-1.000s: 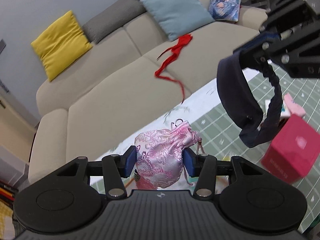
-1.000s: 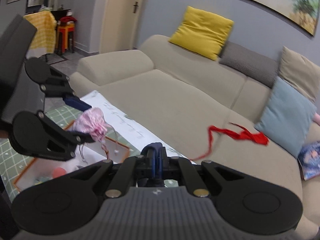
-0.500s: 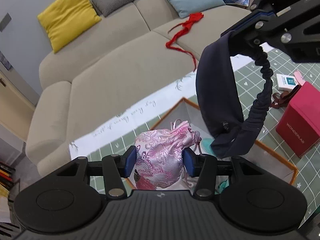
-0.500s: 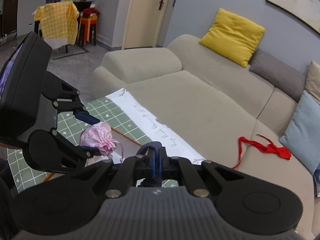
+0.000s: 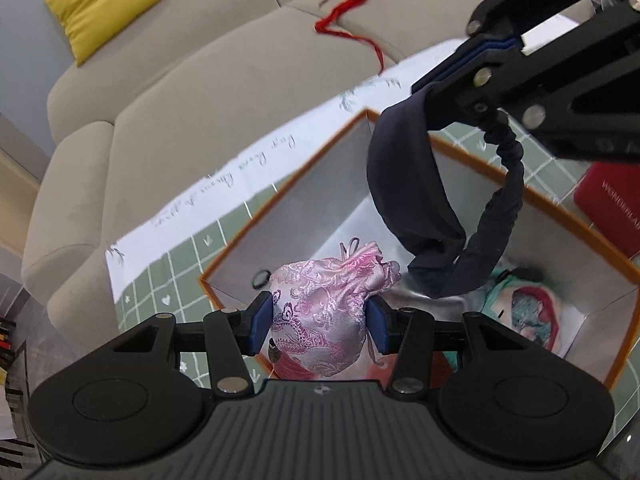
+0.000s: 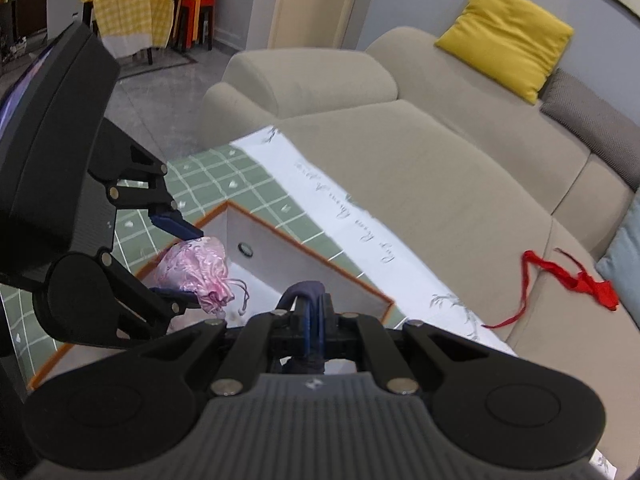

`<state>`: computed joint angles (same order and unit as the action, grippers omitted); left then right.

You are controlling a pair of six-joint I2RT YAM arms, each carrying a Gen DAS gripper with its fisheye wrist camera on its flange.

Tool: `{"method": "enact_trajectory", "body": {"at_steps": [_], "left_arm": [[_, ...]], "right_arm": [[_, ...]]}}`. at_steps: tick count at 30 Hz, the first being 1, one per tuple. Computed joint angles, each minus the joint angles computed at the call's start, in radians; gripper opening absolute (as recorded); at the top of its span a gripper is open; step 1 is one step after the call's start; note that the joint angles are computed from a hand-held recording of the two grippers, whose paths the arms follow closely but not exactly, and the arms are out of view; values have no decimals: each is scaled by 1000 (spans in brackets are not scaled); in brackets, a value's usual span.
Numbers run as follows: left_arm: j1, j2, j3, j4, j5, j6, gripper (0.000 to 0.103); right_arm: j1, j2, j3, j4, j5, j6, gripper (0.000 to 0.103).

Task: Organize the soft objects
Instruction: 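Open left tool dropping pink pouch into box while right tool releases headband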

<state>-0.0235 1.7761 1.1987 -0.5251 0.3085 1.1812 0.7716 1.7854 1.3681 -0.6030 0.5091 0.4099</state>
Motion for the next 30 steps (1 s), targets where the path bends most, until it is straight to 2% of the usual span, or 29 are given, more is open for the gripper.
{"method": "enact_trajectory", "body": {"at_steps": [9,22,23,25,27,30], "left_arm": [[-22,138,30,39,-73,28,56],[-53,221,57,77,-151,63,62],[-55,220,48,91,-155,68,63],[-63,219,29,117,-164,74,70],[-64,221,32,111,-164,80,74],[-65,211,26,102,-169,80,75]], "right_arm": [[-57,132,-5,91,-96,-40,1],[-128,243,24,148,-169,-81,3],[-131,247,23,152,-175,-83,4],[-133,256,24,158,-177,-82,20],[-130,256,18,165,-170,-82,27],[-128,253,14,168,-172,-77,28]]}}
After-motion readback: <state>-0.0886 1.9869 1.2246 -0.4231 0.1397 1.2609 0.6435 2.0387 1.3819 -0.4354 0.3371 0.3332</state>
